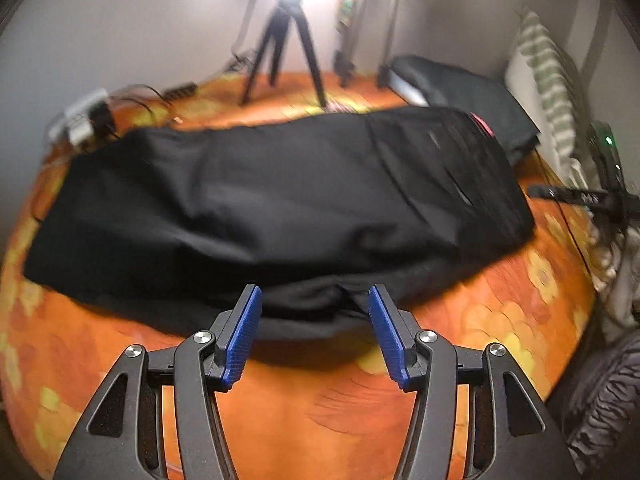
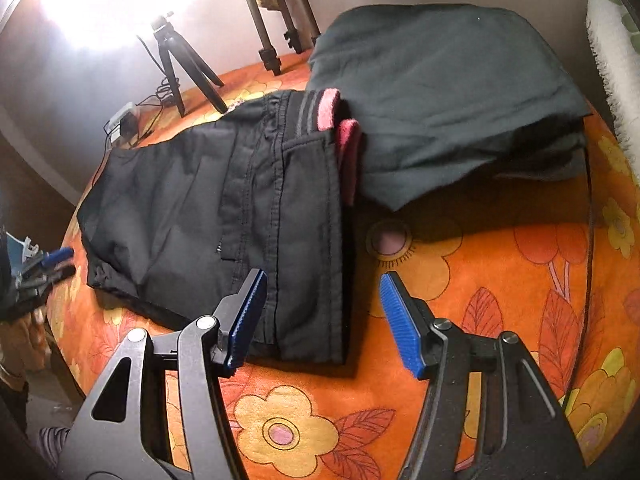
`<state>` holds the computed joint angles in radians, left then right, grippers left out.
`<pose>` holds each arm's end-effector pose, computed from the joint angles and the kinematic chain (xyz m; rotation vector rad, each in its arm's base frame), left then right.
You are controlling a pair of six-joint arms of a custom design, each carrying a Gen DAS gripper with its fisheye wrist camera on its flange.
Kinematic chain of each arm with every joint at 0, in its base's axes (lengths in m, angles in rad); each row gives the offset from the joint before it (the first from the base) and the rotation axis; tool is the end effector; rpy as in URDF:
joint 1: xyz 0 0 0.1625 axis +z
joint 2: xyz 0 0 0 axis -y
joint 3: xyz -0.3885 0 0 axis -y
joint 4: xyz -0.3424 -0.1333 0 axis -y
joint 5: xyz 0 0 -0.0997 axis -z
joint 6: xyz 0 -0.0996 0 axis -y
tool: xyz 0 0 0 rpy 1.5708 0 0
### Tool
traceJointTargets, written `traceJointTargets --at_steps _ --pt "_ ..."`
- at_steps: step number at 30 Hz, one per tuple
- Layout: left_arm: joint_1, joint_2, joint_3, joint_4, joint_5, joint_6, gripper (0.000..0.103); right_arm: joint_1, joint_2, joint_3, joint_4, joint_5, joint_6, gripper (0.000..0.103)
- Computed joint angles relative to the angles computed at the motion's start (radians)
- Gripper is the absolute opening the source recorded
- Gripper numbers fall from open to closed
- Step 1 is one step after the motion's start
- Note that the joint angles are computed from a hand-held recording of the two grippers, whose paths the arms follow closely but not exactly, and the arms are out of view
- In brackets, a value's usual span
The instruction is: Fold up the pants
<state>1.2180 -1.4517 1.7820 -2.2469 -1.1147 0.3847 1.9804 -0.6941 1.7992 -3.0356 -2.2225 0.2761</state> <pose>-0.0045 -0.5249 0.3869 0.8539 2.5072 -0.4523 0.2953 -0.4971 0.0661 0.0138 -2.5562 0.7267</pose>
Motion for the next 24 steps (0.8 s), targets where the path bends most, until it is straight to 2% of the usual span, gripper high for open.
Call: traceJointTargets --at_steps 3,6,10,16,17,18,19,21,24 --pt "-0.001 0.011 0.011 0.020 -0.018 -0.039 0.055 -0.009 -0.006 0.004 0.013 0.010 0.017 0.062" --pt "0.015 0.034 -0.006 0.063 -0.066 -0.096 0.055 -0.018 -0.007 0.010 0.015 0.026 0.026 0.062" --pt "0.017 0.049 0.008 0.053 -0.059 -0.133 0.055 -0.018 -0.005 0.009 0.002 0.039 0.012 0.062" --pt "0.065 0.084 -0.030 0.016 -0.164 -0.243 0.054 -0.021 0.014 -0.015 0.022 0.058 -0.001 0.062" --pt "0.066 0.087 -0.025 -0.001 -0.168 -0.246 0.049 -0.023 0.018 -0.019 0.028 0.062 0.001 0.062" --pt "0.065 0.084 -0.012 -0.029 -0.165 -0.242 0.025 -0.024 0.020 -0.022 0.034 0.068 0.004 0.061" --pt "0.062 0.080 0.004 -0.054 -0.151 -0.239 0.014 -0.024 0.021 -0.023 0.036 0.071 0.007 0.059" --pt "0.070 0.061 0.033 -0.093 -0.173 -0.230 0.009 -0.022 0.023 -0.028 0.046 0.078 0.004 0.052" --pt "0.060 0.004 0.098 -0.131 -0.177 -0.185 0.007 -0.010 0.028 -0.033 0.054 0.064 -0.006 0.047"
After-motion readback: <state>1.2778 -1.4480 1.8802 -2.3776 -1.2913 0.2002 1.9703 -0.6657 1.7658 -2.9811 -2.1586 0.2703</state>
